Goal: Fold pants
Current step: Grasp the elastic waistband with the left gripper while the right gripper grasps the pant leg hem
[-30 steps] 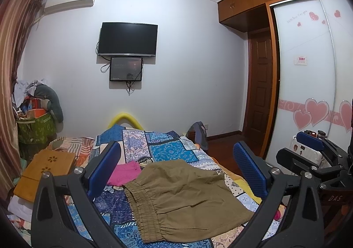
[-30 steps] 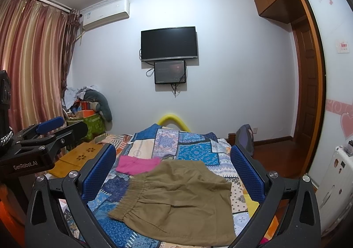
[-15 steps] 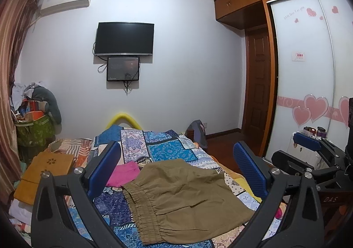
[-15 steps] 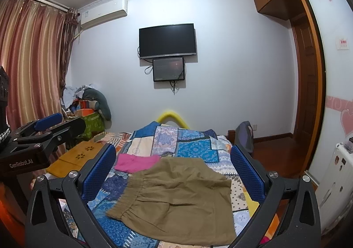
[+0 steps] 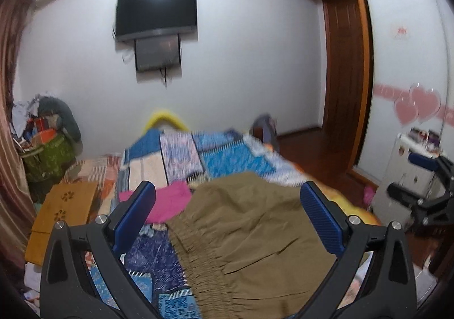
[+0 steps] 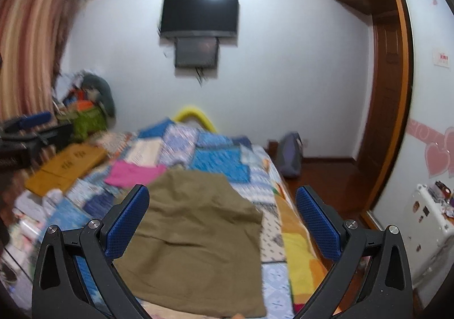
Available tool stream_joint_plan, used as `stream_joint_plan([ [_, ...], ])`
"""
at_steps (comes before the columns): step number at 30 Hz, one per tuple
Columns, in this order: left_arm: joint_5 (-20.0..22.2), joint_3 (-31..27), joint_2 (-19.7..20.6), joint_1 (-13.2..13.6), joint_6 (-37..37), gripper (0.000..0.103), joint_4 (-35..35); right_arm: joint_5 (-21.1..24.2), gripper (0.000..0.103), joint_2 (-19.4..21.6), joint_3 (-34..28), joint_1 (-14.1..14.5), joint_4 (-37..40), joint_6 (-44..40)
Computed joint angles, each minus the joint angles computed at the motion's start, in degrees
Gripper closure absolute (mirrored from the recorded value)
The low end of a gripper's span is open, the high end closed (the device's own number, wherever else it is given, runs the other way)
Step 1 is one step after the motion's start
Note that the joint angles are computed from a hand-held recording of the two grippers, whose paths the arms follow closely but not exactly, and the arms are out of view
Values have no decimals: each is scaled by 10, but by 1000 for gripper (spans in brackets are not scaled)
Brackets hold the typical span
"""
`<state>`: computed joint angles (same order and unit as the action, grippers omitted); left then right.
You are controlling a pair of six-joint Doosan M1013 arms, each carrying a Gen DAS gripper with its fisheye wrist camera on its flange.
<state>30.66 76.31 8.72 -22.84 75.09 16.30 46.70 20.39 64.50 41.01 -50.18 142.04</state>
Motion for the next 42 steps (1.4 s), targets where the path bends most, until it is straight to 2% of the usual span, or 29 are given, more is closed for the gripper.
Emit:
stream_joint_plan([
  [7, 122, -59, 75, 33, 44, 0, -56, 39, 0, 22, -6, -46, 124, -74],
  [10, 158, -68, 99, 42, 47, 0, -59, 54, 0, 36, -15, -65, 178, -108],
  [15, 203, -89, 137, 57, 64, 0, -94, 70, 17, 64, -37, -92, 274, -172],
  [17, 226, -103, 153, 65, 77, 7, -123, 74, 22, 76, -47, -101, 298, -194],
  [19, 262, -124, 172, 71, 89, 19, -149, 81, 32, 89, -60, -108, 313, -217],
  [20, 281, -136, 182, 76, 98, 21, -171, 86, 36, 98, -70, -112, 322, -229],
  [22, 298, -147, 194, 82, 103, 22, -199, 93, 37, 110, -84, -119, 341, -245],
  [23, 301, -149, 198, 84, 106, 23, -212, 95, 40, 116, -91, -123, 351, -253],
  [26, 297, -149, 201, 84, 115, 23, -225, 102, 57, 131, -108, -133, 387, -288],
  [28, 305, -152, 205, 86, 130, 23, -255, 110, 58, 141, -118, -139, 417, -307],
  [30, 320, -162, 214, 90, 130, 23, -285, 114, 67, 148, -124, -144, 459, -328],
  [33, 322, -174, 222, 86, 123, 23, -264, 103, 71, 146, -113, -140, 454, -336],
  [36, 314, -173, 220, 78, 121, 30, -228, 104, 83, 143, -108, -138, 453, -344],
  [39, 291, -163, 215, 69, 115, 37, -157, 113, 91, 141, -106, -141, 464, -345],
  [42, 285, -149, 206, 68, 110, 38, -125, 120, 92, 137, -101, -140, 476, -346],
])
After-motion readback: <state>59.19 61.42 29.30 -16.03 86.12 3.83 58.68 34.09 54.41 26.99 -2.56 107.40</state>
